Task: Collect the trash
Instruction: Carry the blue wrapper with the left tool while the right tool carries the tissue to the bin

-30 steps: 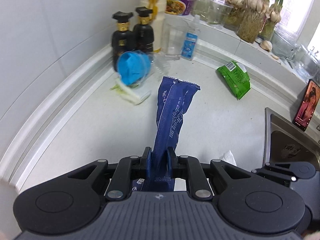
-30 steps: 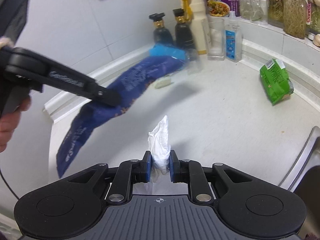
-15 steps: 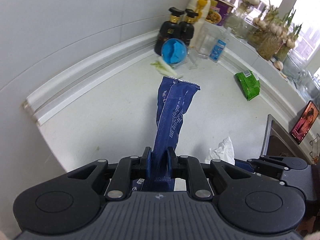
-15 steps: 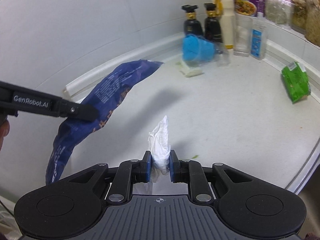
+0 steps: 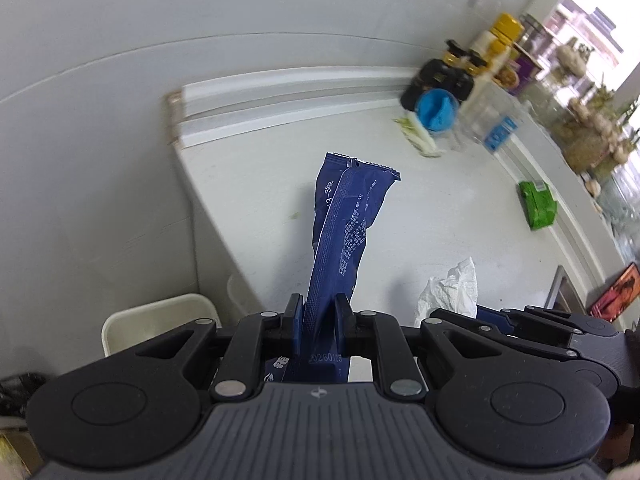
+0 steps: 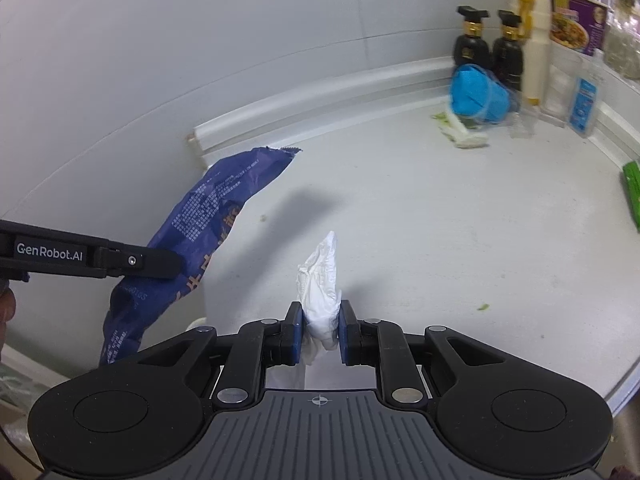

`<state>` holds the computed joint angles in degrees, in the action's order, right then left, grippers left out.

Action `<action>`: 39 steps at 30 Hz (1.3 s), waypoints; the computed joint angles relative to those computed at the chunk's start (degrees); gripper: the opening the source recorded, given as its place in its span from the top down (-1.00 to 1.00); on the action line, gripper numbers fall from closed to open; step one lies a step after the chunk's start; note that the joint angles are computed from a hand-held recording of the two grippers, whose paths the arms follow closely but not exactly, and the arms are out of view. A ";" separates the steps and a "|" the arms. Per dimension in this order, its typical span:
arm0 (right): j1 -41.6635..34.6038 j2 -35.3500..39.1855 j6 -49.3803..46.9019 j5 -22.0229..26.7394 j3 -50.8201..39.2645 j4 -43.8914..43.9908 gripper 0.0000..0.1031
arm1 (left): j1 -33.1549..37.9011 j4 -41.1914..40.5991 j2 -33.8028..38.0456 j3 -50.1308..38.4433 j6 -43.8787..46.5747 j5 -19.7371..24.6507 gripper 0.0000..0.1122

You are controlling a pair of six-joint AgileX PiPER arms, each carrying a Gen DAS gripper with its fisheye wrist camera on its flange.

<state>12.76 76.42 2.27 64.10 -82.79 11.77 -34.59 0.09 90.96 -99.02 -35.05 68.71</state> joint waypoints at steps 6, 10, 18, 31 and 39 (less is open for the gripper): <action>6.36 2.95 1.83 0.19 -3.02 -1.50 0.67 | 1.28 1.63 -7.74 11.11 -6.19 -2.68 0.75; 10.21 5.75 1.78 0.24 -5.26 -1.72 0.67 | 2.54 2.46 -11.16 15.89 -9.67 -2.92 0.75; 17.20 12.67 1.46 0.41 -11.18 -1.09 0.67 | 6.33 3.08 -18.09 24.11 -13.79 -2.50 0.75; 24.33 24.93 0.04 -0.11 -16.33 0.45 0.66 | 16.49 -3.83 -23.77 38.18 -12.76 -3.56 0.75; 25.83 31.86 1.33 -0.95 -16.87 0.82 0.66 | 22.35 -9.01 -21.54 47.10 -8.28 -8.32 0.75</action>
<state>38.58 108.28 3.60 63.15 -99.66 12.59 -12.24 -8.92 69.42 -51.92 -43.33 60.39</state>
